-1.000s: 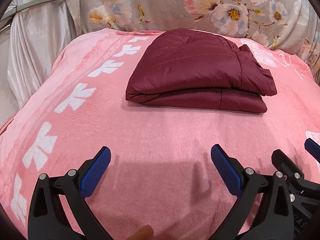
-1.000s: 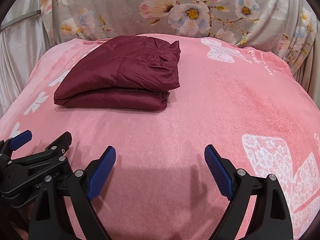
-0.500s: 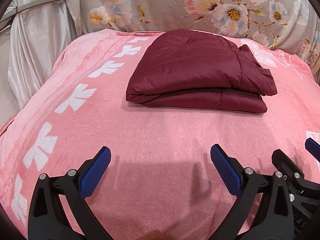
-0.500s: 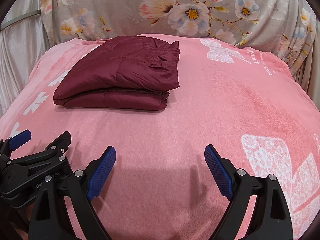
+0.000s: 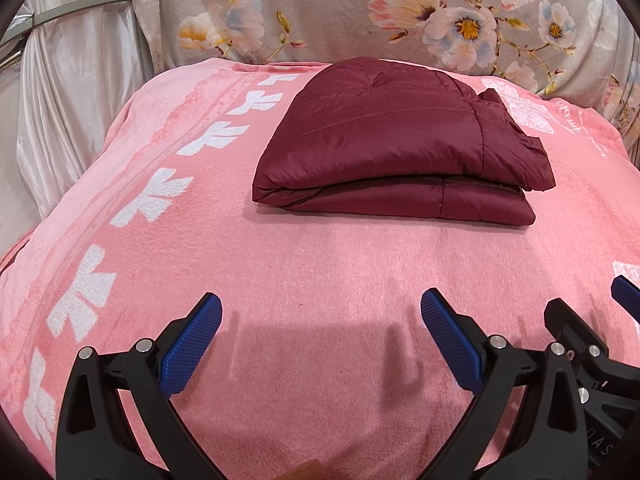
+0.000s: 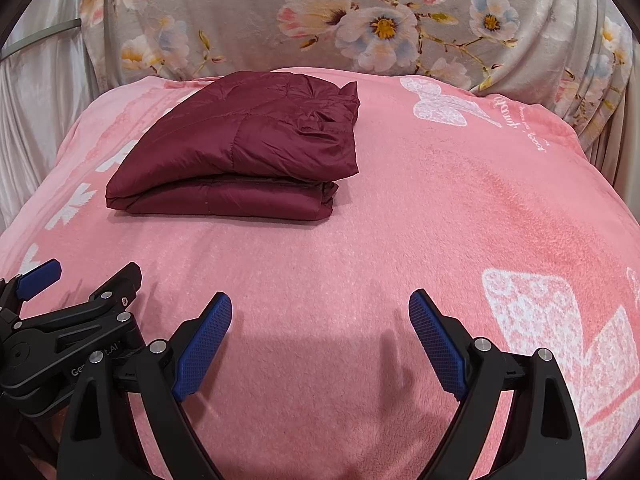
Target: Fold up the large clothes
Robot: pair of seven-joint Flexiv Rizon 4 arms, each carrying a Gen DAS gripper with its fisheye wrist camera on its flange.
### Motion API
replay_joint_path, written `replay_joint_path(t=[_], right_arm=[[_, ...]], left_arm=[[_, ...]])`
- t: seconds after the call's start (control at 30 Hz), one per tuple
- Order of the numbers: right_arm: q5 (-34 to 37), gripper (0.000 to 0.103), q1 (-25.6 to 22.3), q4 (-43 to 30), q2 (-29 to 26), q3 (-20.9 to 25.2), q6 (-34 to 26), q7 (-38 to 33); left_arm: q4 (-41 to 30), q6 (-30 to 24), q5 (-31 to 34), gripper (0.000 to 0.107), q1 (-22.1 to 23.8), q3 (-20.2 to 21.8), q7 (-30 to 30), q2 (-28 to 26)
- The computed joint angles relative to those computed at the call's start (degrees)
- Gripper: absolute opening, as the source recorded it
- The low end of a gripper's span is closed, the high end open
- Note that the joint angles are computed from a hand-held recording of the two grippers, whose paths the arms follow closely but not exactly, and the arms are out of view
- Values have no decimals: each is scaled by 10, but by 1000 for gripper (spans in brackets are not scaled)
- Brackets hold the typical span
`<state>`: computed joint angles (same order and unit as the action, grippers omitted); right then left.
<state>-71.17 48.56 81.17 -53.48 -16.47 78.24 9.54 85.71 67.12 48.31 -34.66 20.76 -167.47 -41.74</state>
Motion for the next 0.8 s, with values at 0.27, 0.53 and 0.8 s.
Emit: replay_joint_path(t=[0.27,0.53,0.8], right_arm=[[-2,88,-1,0,0,2,-1,0],[-5,88,-3,0,1,2,0,2],[-10,88,-4,1,1,2,1,6]], left_arm=[[0,-1,1,97,1,-1,0,0],[0,-2,2,97,1,-2,-1,1],[3,13,4,95,6,-1,0,2]])
